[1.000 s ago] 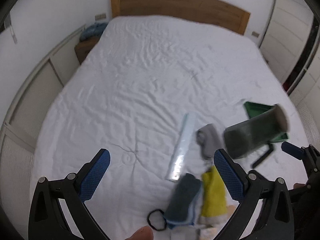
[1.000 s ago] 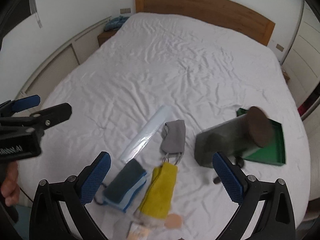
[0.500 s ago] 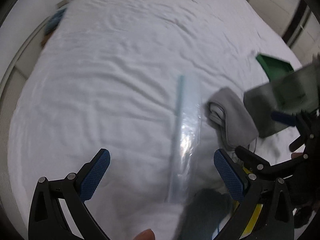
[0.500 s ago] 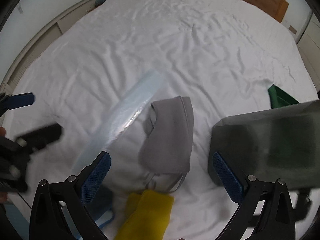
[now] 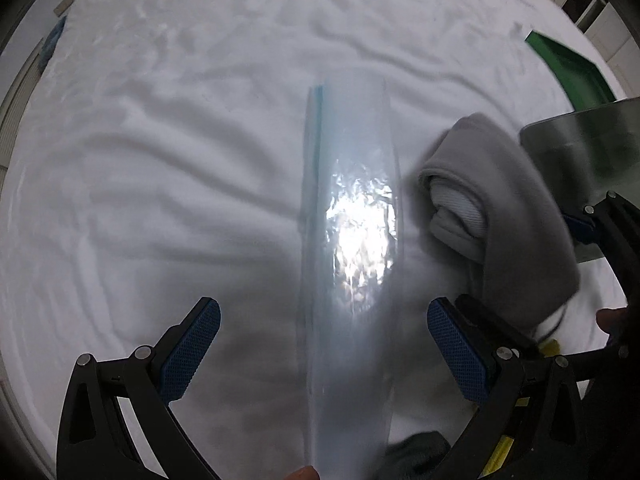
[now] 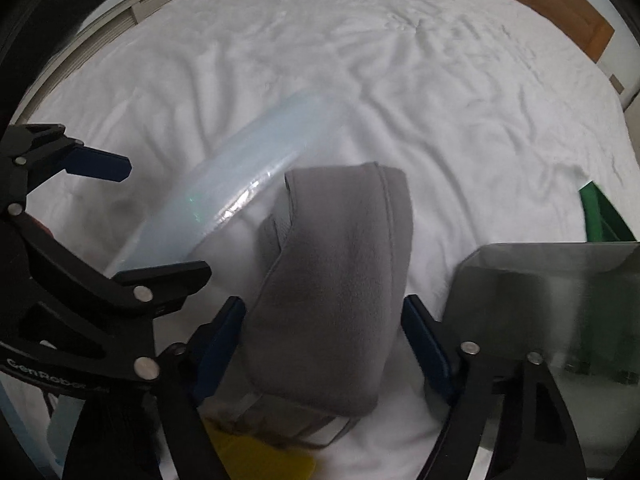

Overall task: Organize soft objects
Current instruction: 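Grasp the clear plastic bag with left gripper while right gripper grasps grey sock, then carry the bag and sock with both grippers over the green tray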

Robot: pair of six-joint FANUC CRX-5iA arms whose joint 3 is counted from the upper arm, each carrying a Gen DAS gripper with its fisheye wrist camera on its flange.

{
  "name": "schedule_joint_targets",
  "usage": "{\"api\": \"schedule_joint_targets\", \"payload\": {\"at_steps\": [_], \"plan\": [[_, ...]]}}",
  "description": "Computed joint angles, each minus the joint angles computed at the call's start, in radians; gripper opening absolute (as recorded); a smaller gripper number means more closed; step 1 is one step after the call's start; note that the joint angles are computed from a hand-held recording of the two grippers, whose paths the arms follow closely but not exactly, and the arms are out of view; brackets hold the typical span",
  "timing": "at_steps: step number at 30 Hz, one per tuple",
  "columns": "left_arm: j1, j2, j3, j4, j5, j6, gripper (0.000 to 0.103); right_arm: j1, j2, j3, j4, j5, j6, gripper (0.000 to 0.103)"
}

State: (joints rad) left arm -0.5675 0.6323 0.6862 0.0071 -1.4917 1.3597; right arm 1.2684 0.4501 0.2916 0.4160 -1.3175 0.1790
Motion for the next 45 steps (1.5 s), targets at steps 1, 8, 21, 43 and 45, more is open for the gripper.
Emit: {"api": "schedule_joint_targets", "payload": {"at_steps": [1, 8, 21, 43, 45], "plan": [[-0.003, 0.008, 0.01, -0.005, -0.009, 0.0, 0.101, -0.005, 0.003, -0.008, -0.004, 0.016, 0.003, 0.072], [-0.011, 0.039, 0.034, -0.025, -0.052, -0.024, 0.065, -0.009, 0.007, -0.045, 0.005, 0.08, 0.034, 0.047], [-0.042, -0.091, -0.137, -0.059, 0.106, 0.011, 0.017, -0.009, -0.037, -0.142, 0.063, 0.169, -0.067, 0.018], [-0.057, -0.344, -0.235, -0.115, 0.131, 0.098, 0.004, 0.18, -0.239, -0.282, 0.338, 0.128, -0.313, 0.015], [-0.059, -0.373, -0.247, -0.12, 0.113, 0.105, 0.004, 0.207, -0.251, -0.289, 0.342, 0.115, -0.325, 0.015]]}}
